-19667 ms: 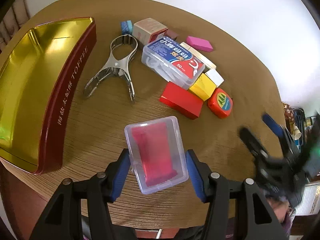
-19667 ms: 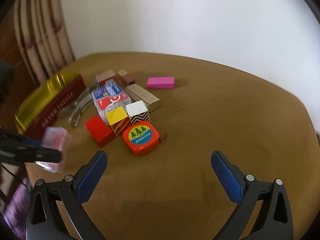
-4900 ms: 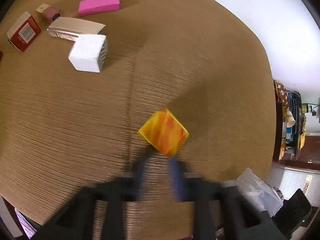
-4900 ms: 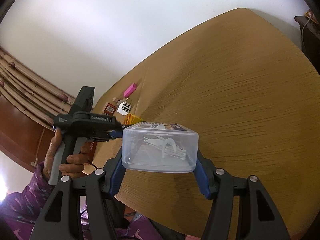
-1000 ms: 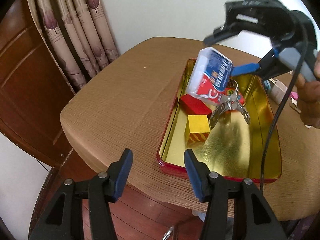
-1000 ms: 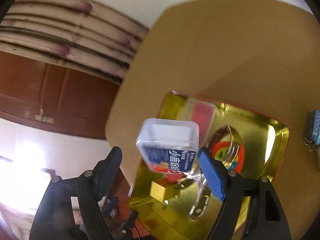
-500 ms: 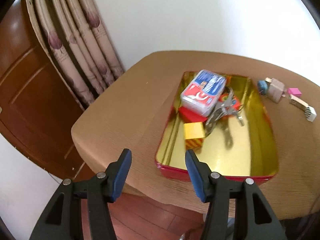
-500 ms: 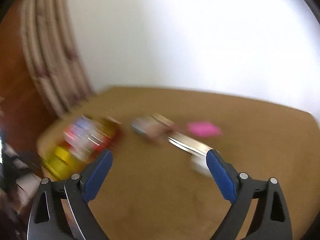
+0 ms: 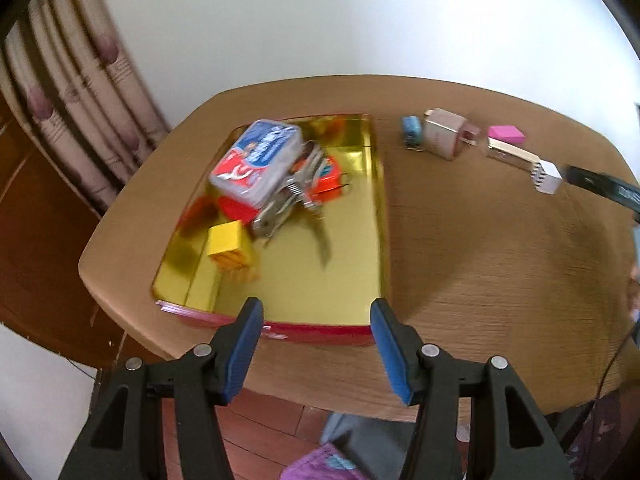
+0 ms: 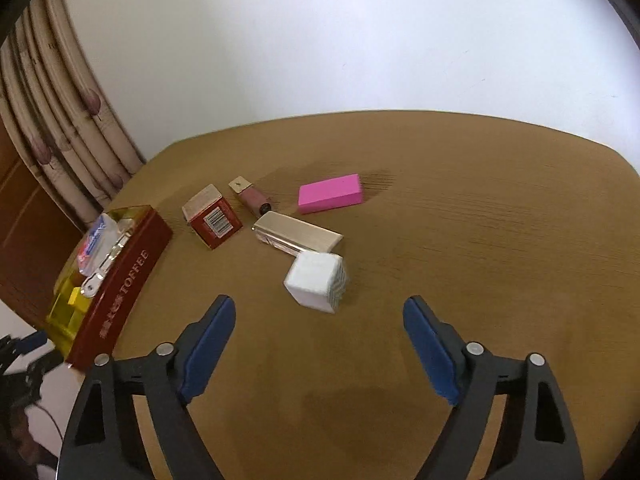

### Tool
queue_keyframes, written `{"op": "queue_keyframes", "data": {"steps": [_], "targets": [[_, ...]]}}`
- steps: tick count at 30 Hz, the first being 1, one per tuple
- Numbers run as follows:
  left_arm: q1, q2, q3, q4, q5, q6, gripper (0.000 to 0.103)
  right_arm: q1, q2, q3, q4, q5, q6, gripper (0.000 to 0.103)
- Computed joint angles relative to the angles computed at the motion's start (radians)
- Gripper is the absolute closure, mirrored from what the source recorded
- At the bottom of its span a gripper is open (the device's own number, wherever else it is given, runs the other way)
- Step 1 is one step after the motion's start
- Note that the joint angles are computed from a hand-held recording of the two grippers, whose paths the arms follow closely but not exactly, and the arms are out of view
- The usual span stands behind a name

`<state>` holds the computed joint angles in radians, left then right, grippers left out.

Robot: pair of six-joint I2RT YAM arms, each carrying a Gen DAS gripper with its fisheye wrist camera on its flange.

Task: Organize rigid objects
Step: 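Grasp the white cube with the right tool and lift it, then grasp the silver lighter with the left tool and lift it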

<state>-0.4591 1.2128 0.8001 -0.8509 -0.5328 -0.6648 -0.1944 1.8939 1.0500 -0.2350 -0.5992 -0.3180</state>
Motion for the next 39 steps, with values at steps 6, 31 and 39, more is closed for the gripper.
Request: {"op": "queue_keyframes", "data": {"steps": [6, 31, 39], "targets": [[-0.006, 0.095, 0.067, 0.042, -0.009, 0.054, 0.046, 0.082, 0.115, 0.091, -0.006, 0.117, 0.094, 0.066], [0.035, 0.773, 0.803, 0.274, 0.337, 0.945, 0.046, -0.379, 0.102, 0.041, -0.015, -0.074, -0.235, 0.075], [0.051, 1.047, 1.197, -0.016, 0.41, 1.15, 0.046, -0.413, 0.174, 0.137, -0.136, -0.185, -0.249, 0.075]]}}
